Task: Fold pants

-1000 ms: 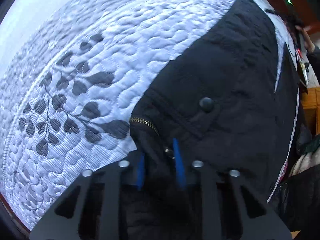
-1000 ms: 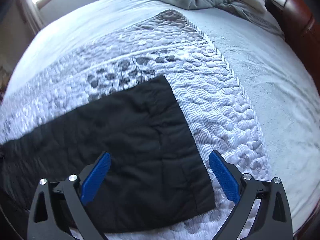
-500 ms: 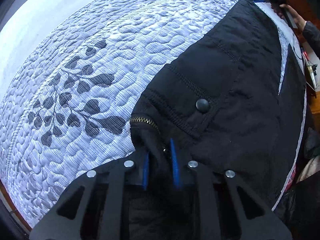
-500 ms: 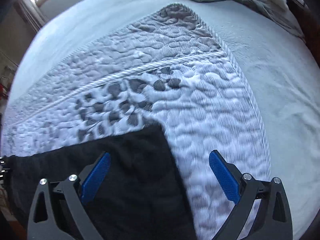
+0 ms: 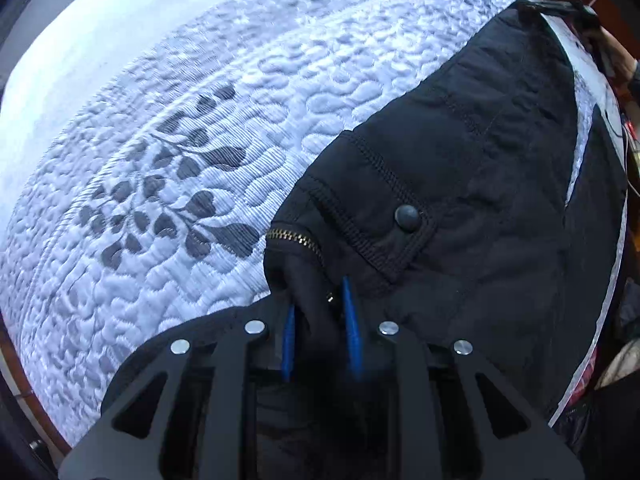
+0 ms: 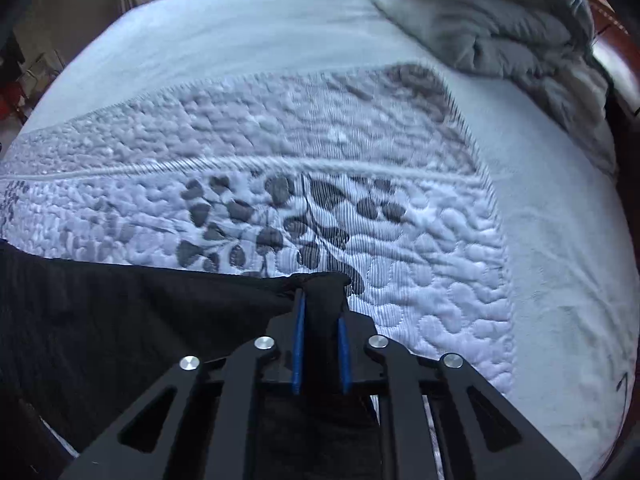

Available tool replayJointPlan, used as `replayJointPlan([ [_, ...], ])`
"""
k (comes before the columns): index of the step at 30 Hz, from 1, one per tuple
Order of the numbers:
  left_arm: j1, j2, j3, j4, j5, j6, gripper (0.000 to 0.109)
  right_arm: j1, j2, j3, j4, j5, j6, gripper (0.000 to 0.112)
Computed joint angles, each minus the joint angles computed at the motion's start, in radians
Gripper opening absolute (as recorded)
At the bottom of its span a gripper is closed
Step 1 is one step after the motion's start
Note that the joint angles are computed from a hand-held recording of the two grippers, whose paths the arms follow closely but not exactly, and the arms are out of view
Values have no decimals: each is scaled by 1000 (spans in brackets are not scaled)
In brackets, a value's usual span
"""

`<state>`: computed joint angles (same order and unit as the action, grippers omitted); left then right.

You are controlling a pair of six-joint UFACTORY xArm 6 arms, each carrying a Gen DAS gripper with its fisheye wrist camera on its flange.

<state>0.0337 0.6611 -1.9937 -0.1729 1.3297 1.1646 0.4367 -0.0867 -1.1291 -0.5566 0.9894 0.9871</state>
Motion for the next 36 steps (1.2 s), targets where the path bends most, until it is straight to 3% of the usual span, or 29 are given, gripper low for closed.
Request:
replayJointPlan([
  [5,41,-202,222,-72,-87,36,10,123,-131,29,-155,71,143,10],
  [8,83,-331,345,-123,-87,80,10,225,-208,48,-255,145,260,10],
  [14,183,-586,590,-213,-43,177,9,526,-384,139,-473,346,558,9],
  [15,203,-619,621,-220,-33,192,9,601,-402,149,-500,415,613,9],
  [19,276,-743,754,-239,-1,250,8,813,-416,162,-511,639,745,9],
  [25,383,-859,897,-223,50,300,8,1078,-398,159,-444,895,960,9],
  [28,435,-916,973,-193,75,323,8,1168,-372,153,-384,961,1067,9],
  [31,484,-937,1040,-157,74,330,8,1225,-341,153,-301,968,1159,9],
  [34,539,-943,1094,-139,79,323,8,1234,-325,183,-189,889,1240,11],
  [36,570,-932,1106,-161,86,308,21,1226,-300,193,-124,837,1273,19],
])
